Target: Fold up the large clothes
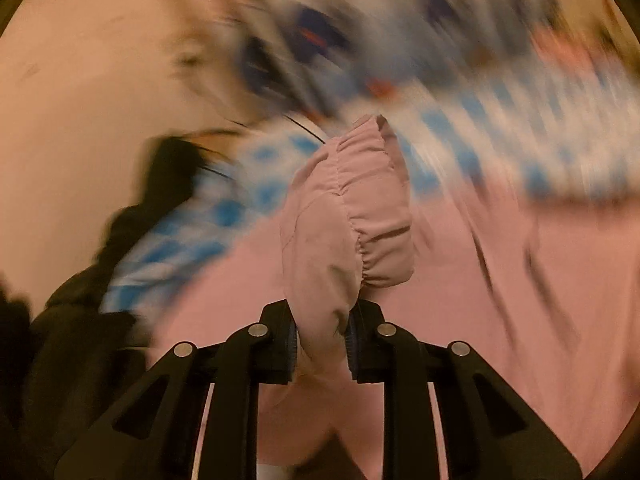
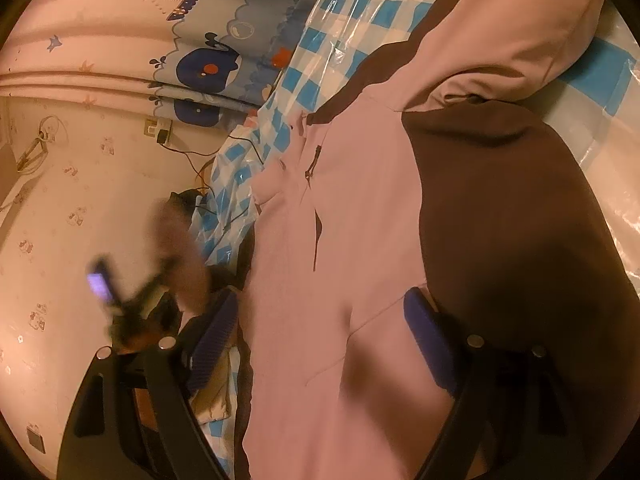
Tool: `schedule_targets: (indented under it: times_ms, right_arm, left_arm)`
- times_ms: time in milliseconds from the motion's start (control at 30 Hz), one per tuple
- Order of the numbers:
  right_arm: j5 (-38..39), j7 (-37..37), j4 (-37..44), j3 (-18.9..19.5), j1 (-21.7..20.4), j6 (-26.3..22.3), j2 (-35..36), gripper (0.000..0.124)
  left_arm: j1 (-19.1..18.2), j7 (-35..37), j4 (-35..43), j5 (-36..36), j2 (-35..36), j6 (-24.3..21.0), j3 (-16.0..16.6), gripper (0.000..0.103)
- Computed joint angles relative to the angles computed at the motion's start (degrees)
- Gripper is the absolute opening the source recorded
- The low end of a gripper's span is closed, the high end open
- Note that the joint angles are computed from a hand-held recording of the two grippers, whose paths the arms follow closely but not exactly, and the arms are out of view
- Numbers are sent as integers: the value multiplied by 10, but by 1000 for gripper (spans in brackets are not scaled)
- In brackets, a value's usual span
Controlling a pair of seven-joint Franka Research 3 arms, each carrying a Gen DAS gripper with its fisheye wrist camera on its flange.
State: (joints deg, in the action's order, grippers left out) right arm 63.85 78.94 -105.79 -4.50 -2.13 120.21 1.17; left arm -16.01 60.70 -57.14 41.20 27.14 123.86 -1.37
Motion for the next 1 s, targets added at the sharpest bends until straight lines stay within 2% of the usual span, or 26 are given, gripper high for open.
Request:
schedule_targets:
  times_ms: [100,167,200,233,267,300,333,367,433,500,600,667,767,833,900,933,967,1000]
  right_arm:
    - [-3,-1,2,1,0,0,1,83]
    - [-4,-1,4,1,1,0,3,83]
    - [-4,-1,4,1,1,-1,3,83]
    - [-6,-2,5,2,1,-2,3,83]
    - [-7,-4,5,2,1,-4,3,83]
    - [-7,-5,7,3,2,-5,4,83]
    - [-9,-6,7,3,2,-6,4,83]
    - [-11,-7,8,3,2,-6,5,83]
    - [-12,-8,8,4,2,-5,5,83]
    - [-17,-9,10,4,3,-4,6,83]
    - [-24,-16,13,6,5,-5,5,83]
    - [-34,-24,14,9,9,-2,2,83]
    - [-54,-39,13,12,16,3,-4,83]
    - [-65,-47,8,13,22,9,-11,83]
    - [-72,-57,3,14,27,15,-19,84]
    - [-71,-62,0,14,30,19,-23,85]
    - [-68,-66,-3,13,31,22,-27,85]
    - [-67,-69,-5,12,33,26,-29,85]
  left_arm:
    - [31,-164,-71,28,-106,63,28,18]
    - [57,-306,-132,63,-187,72,49,20]
    - [71,-347,-143,65,-207,62,53,26]
    - [89,-408,-167,63,-240,41,60,37]
    - [103,-437,-182,55,-260,29,62,46]
    - [124,-488,-218,39,-297,21,68,64]
    - [138,-516,-246,33,-322,30,70,73]
    - [156,-567,-294,32,-367,39,74,77]
    - [182,-606,-350,36,-417,68,73,84]
    - [201,-610,-399,40,-467,80,66,85]
    - [202,-556,-460,41,-520,110,45,88]
    - [187,-497,-495,28,-541,127,28,92]
    - [136,-406,-550,-19,-542,157,-4,94]
    - [81,-330,-575,-83,-501,195,-12,95]
    - [48,-282,-569,-130,-440,221,-33,95]
    - [41,-268,-551,-145,-401,227,-46,95]
    - [50,-258,-532,-155,-367,240,-72,94]
    - [41,-274,-526,-144,-353,248,-77,94]
